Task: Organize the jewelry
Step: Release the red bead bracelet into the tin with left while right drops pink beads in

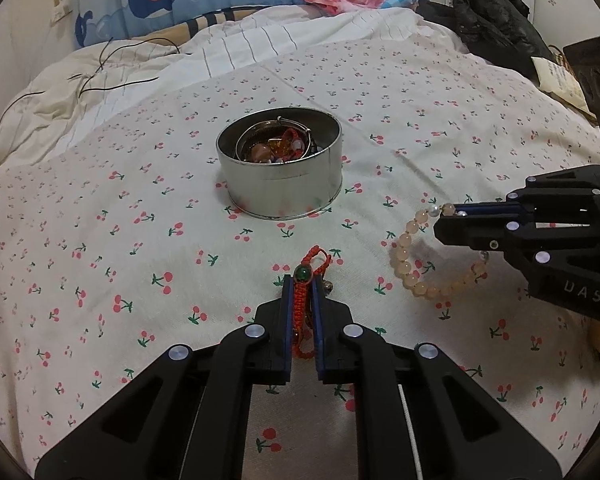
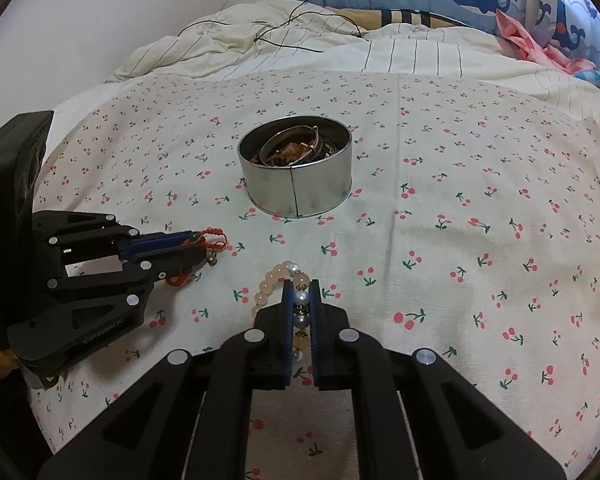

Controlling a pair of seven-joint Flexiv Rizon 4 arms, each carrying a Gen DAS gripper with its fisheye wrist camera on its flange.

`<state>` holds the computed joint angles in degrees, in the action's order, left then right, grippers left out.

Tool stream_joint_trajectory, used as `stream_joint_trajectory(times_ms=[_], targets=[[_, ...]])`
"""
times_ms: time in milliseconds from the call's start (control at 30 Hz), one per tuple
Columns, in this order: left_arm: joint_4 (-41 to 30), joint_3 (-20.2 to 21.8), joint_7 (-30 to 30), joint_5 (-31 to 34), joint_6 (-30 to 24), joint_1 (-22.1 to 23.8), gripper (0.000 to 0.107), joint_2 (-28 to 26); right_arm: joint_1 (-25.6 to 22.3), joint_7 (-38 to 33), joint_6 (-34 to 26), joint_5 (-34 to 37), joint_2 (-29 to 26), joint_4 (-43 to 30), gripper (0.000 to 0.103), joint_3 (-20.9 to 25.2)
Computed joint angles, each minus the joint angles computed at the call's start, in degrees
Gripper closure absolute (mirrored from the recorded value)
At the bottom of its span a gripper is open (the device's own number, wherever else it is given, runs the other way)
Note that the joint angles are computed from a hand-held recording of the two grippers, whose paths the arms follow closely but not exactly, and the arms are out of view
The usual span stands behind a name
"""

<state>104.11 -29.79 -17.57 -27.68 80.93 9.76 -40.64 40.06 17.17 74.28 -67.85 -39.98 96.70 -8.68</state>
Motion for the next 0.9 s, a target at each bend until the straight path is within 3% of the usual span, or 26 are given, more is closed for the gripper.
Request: stream_joint_trajectory(times_ms=[67, 167, 200, 233, 300, 367, 400, 433, 467, 533, 600, 633, 900], targets=[[-0.4, 1.5, -1.0, 0.4, -0.5, -1.1, 0.099, 0.1, -1.4, -4.3, -0.9, 4.3, -0.9, -0.7, 0.095, 2.8], [-2.0, 4.8, -3.7, 0.5, -2.6, -3.4, 0.094, -0.1, -1.0, -6.4, -1.3, 8.2, -1.4, -0.8, 0.09, 2.9], [-2.5, 5.8, -4.9, 0.3, -3.1, -4.0, 0.082, -0.1, -0.6, -6.2, -0.9, 8.7, -1.4, -0.5, 0.072, 2.3], [-2.8, 6.4, -5.5, 0.2, -3.2, -4.4, 0.063, -0.1, -0.1, -6.0, -0.9, 9.1, -1.3, -0.3, 0.056, 1.7], [-2.7, 6.4, -6.3, -0.2, -1.4, -4.7, 0.044, -0.3, 0.2, -7.4, -1.0, 10.3, -1.6, -0.6, 0.055, 1.6], [-2.7, 6.2, -6.3, 0.1, -1.9, -4.3, 0.04, -0.4, 0.2, -10.8, -3.0, 12.9, -2.3, -1.6, 0.054, 2.8], [-3.2, 7.4, -6.8, 0.9, -2.9, -5.2, 0.033, -0.5, 0.5, -12.0, -4.0, 13.8, -2.5, -2.0, 0.054, 2.9], [-3.5, 8.5, -7.1, 1.7, -3.4, -6.1, 0.032, -0.6, 0.8, -13.2, -5.2, 14.5, -2.7, -2.5, 0.054, 3.0], [-3.2, 8.3, -6.4, 2.1, -3.2, -5.9, 0.033, -0.8, 1.2, -14.3, -6.1, 15.0, -2.8, -2.8, 0.057, 2.9], [-2.8, 6.5, -4.6, 1.8, -4.7, -4.5, 0.069, -0.6, 1.5, -14.6, -5.3, 15.3, -2.7, -2.5, 0.09, 2.5], [-2.6, 6.3, -4.0, 1.2, -5.5, -4.2, 0.094, -0.1, 2.1, -13.6, -4.1, 14.9, -2.2, -1.7, 0.095, 1.3], [-2.3, 5.8, -3.2, 0.8, -5.3, -3.9, 0.099, 0.0, 2.7, -12.3, -3.3, 14.1, -1.9, -1.2, 0.095, 0.2], [-0.9, 1.2, 0.1, -3.6, -1.3, -1.2, 0.1, 0.3, 5.2, 4.7, 5.4, 0.1, 0.6, 2.1, 0.095, -8.4]])
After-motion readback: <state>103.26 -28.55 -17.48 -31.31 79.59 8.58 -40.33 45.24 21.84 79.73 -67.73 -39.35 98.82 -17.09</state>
